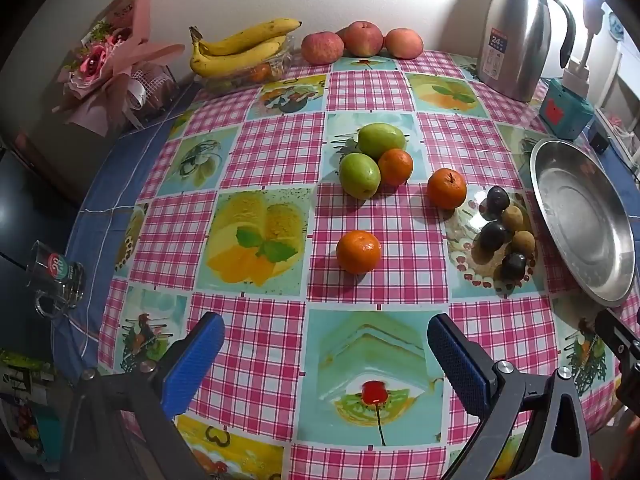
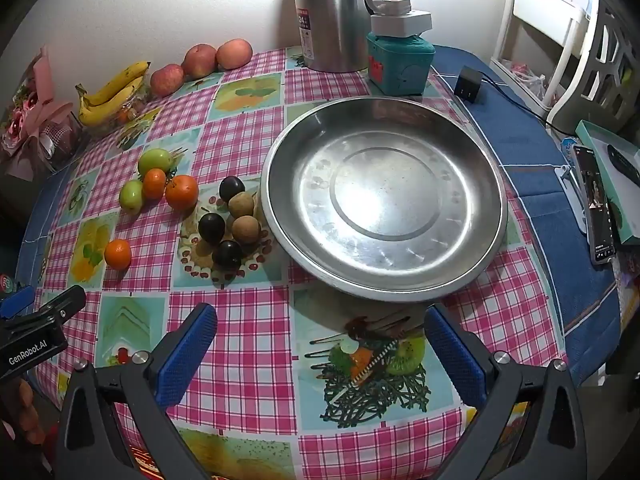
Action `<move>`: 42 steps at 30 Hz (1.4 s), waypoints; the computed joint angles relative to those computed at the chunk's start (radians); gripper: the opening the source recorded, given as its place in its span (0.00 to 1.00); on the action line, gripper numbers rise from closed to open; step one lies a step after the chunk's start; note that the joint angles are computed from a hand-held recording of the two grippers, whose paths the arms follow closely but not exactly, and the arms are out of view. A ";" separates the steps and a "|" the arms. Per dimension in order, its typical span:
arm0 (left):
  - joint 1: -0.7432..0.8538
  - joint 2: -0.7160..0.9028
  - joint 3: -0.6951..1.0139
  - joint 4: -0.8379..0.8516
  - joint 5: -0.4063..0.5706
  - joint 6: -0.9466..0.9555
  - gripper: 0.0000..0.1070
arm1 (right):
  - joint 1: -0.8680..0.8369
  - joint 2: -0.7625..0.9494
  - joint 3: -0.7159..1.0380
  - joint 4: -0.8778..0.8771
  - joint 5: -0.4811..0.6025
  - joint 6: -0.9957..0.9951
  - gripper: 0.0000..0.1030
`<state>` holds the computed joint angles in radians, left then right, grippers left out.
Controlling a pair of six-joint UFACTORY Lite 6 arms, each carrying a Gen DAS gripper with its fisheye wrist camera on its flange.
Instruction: Organize fruits
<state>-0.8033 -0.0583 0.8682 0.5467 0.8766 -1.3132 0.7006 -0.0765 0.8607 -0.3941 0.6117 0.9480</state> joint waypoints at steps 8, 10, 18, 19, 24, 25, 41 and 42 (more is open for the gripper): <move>-0.003 0.003 -0.001 0.003 -0.002 -0.005 0.96 | 0.002 0.002 0.001 -0.004 0.000 0.005 1.00; -0.005 0.005 0.000 0.004 -0.001 -0.009 0.96 | 0.003 0.001 0.001 -0.004 0.002 0.005 1.00; -0.007 0.007 -0.001 0.006 -0.004 -0.013 0.96 | 0.004 0.002 0.002 -0.006 0.003 0.008 1.00; -0.007 0.009 0.002 0.004 -0.002 -0.010 0.96 | 0.004 0.002 0.002 -0.006 0.004 0.007 1.00; -0.006 0.009 0.003 0.003 -0.002 -0.009 0.96 | 0.004 0.003 0.003 -0.007 0.006 0.007 1.00; -0.006 0.010 0.003 0.003 -0.003 -0.009 0.96 | 0.005 0.002 0.004 -0.008 0.006 0.007 1.00; -0.005 0.011 -0.003 0.002 -0.021 -0.013 0.96 | 0.011 0.006 0.005 -0.015 0.009 0.016 1.00; -0.005 0.011 -0.003 0.002 -0.021 -0.013 0.96 | 0.013 0.009 0.007 -0.018 0.009 0.020 1.00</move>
